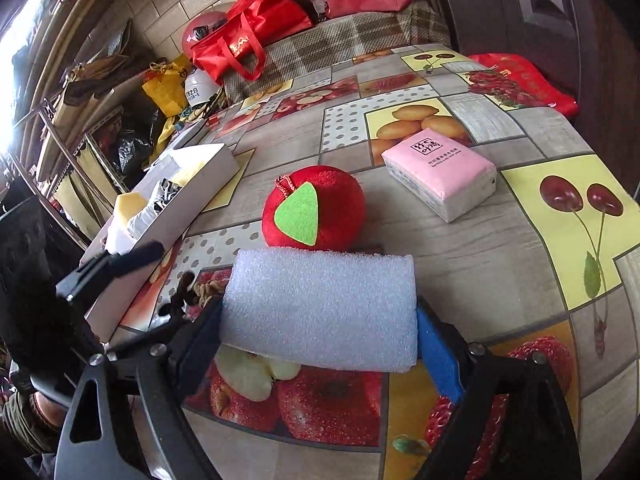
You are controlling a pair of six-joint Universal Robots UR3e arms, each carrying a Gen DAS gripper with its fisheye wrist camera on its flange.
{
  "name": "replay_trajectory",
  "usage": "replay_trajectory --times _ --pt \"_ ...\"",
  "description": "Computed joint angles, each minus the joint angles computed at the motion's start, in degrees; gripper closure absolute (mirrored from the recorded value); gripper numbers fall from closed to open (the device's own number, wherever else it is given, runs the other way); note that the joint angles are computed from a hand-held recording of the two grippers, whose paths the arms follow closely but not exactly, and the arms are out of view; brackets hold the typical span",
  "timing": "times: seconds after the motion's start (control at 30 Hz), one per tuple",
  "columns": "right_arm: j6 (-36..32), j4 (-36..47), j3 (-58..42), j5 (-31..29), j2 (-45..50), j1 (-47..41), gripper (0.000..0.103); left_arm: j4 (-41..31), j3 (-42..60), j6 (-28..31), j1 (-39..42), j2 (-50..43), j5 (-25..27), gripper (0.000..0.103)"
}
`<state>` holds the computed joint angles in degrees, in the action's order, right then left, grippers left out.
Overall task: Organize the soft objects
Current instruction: 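Grasp beige rope knot toy with left tool while right tool grasps white foam roll, then carry rope toy with left tool while right tool carries foam roll over tray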
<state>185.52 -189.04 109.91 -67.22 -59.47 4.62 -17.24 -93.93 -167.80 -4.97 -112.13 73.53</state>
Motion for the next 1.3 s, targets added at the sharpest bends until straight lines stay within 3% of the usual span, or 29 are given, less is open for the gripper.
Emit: replay_trajectory --times 0.07,0.2,0.4,0.47,0.53,0.57,0.67,1.1,1.3 --pt "-0.1 0.2 0.0 0.0 0.0 0.0 0.013 -4.2 1.9 0.5 0.8 -0.4 -2.0 0.001" --pt "-0.2 0.2 0.1 -0.1 -0.1 -0.1 0.013 -3.2 -0.6 3.8 1.7 1.1 -6.8 0.001" --pt "-0.4 0.6 -0.2 -0.5 -0.1 0.0 0.013 -10.7 5.2 7.7 -1.4 -1.8 -4.1 0.002" --pt "-0.4 0.7 -0.2 -0.7 -0.1 0.2 0.013 -16.2 9.7 8.0 -2.4 -4.1 -2.6 0.021" --pt "-0.5 0.6 -0.2 -1.2 -0.1 0.4 0.013 -15.8 9.7 7.5 -2.2 -4.2 -2.8 0.036" --pt "-0.4 0.5 -0.2 -1.6 -0.1 0.6 0.013 -15.4 8.9 7.5 -1.7 -3.7 -3.9 0.051" --pt "-0.2 -1.2 0.6 -2.3 -0.4 0.9 0.014 -14.5 7.6 7.4 -0.8 -3.0 -5.7 0.060" --pt "0.2 -4.9 1.7 -5.1 -0.6 2.3 0.014 5.9 -5.8 4.2 1.4 2.9 -7.4 0.060" --pt "0.0 -5.0 1.9 -5.5 -0.7 2.5 0.014 9.4 -7.7 2.7 2.0 3.8 -7.2 0.060"
